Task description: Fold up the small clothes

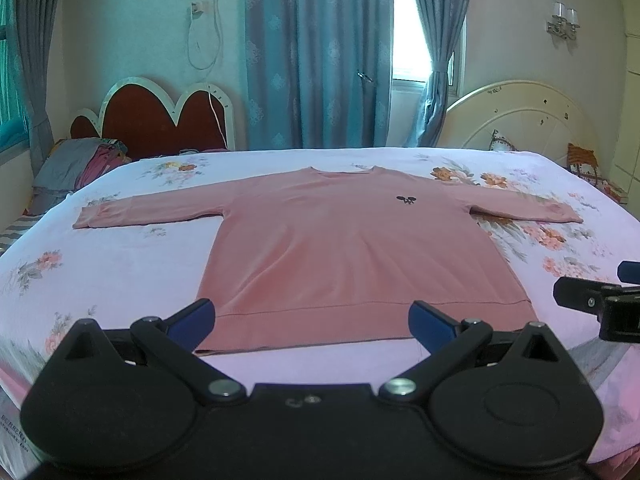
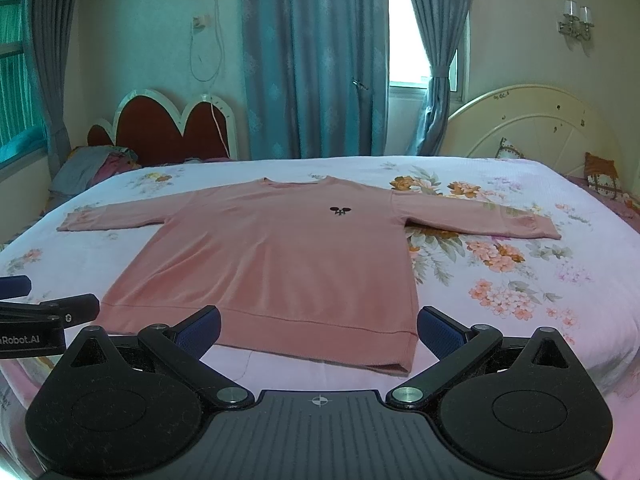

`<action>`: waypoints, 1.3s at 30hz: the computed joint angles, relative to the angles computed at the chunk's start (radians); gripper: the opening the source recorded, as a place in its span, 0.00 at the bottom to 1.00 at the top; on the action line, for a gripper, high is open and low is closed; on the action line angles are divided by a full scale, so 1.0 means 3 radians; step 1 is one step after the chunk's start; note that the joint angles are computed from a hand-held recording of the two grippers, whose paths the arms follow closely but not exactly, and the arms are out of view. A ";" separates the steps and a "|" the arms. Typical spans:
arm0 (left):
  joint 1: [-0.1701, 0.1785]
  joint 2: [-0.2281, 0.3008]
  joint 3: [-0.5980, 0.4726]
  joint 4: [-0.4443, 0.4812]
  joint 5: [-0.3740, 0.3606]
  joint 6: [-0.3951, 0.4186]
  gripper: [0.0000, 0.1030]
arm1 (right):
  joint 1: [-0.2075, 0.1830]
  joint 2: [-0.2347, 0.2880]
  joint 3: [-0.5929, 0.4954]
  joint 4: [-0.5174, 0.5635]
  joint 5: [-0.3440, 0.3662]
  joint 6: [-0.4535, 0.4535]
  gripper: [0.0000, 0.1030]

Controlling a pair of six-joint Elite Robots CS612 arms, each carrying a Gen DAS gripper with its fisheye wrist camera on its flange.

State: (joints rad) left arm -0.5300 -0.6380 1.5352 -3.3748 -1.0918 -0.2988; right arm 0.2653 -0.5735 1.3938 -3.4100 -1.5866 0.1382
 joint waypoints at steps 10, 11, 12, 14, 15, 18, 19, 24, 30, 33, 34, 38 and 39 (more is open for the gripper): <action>0.0004 0.0011 0.0005 -0.0009 0.0030 -0.0019 1.00 | -0.0004 0.0016 -0.0004 -0.0014 0.0017 0.0033 1.00; 0.0006 0.0011 0.0006 -0.0011 0.0026 -0.0019 1.00 | -0.0005 0.0016 -0.0002 -0.0013 0.0019 0.0037 1.00; 0.0006 0.0012 0.0004 -0.0008 0.0025 -0.0019 1.00 | -0.0006 0.0017 0.0001 -0.0017 0.0019 0.0037 1.00; 0.0005 0.0012 0.0009 -0.0017 0.0026 -0.0010 1.00 | -0.0006 0.0016 0.0002 -0.0017 0.0019 0.0036 1.00; 0.0006 0.0012 0.0008 -0.0021 0.0026 -0.0004 1.00 | -0.0007 0.0016 0.0002 -0.0019 0.0020 0.0040 1.00; 0.0008 0.0013 0.0015 -0.0032 0.0020 0.0006 1.00 | -0.0006 0.0017 0.0003 -0.0021 0.0016 0.0039 1.00; 0.0008 0.0013 0.0015 -0.0028 0.0024 0.0002 1.00 | -0.0006 0.0017 0.0004 -0.0022 0.0018 0.0043 1.00; 0.0013 0.0013 0.0017 -0.0030 0.0019 -0.0004 1.00 | -0.0010 0.0014 0.0015 -0.0029 0.0030 0.0056 1.00; 0.0018 0.0020 0.0010 -0.0026 0.0010 -0.0020 1.00 | -0.0005 0.0013 0.0020 -0.0030 0.0023 0.0064 1.00; 0.0022 0.0030 -0.0009 -0.0013 -0.0001 -0.0021 1.00 | -0.0001 0.0015 0.0015 -0.0015 0.0013 0.0073 1.00; 0.0022 0.0030 -0.0009 -0.0012 -0.0002 -0.0019 1.00 | -0.0001 0.0019 0.0009 -0.0011 0.0008 0.0078 1.00; 0.0035 0.0054 -0.0057 -0.0005 -0.0027 0.0023 1.00 | -0.0006 0.0047 -0.0061 0.0031 -0.0027 0.0081 1.00; 0.0041 0.0067 -0.0086 -0.0003 -0.0031 0.0043 1.00 | -0.0010 0.0057 -0.0088 0.0037 -0.0034 0.0088 1.00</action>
State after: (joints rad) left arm -0.5176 -0.6180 1.5094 -3.3758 -1.1012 -0.2858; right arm 0.2624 -0.5563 1.3672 -3.3988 -1.5969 0.1645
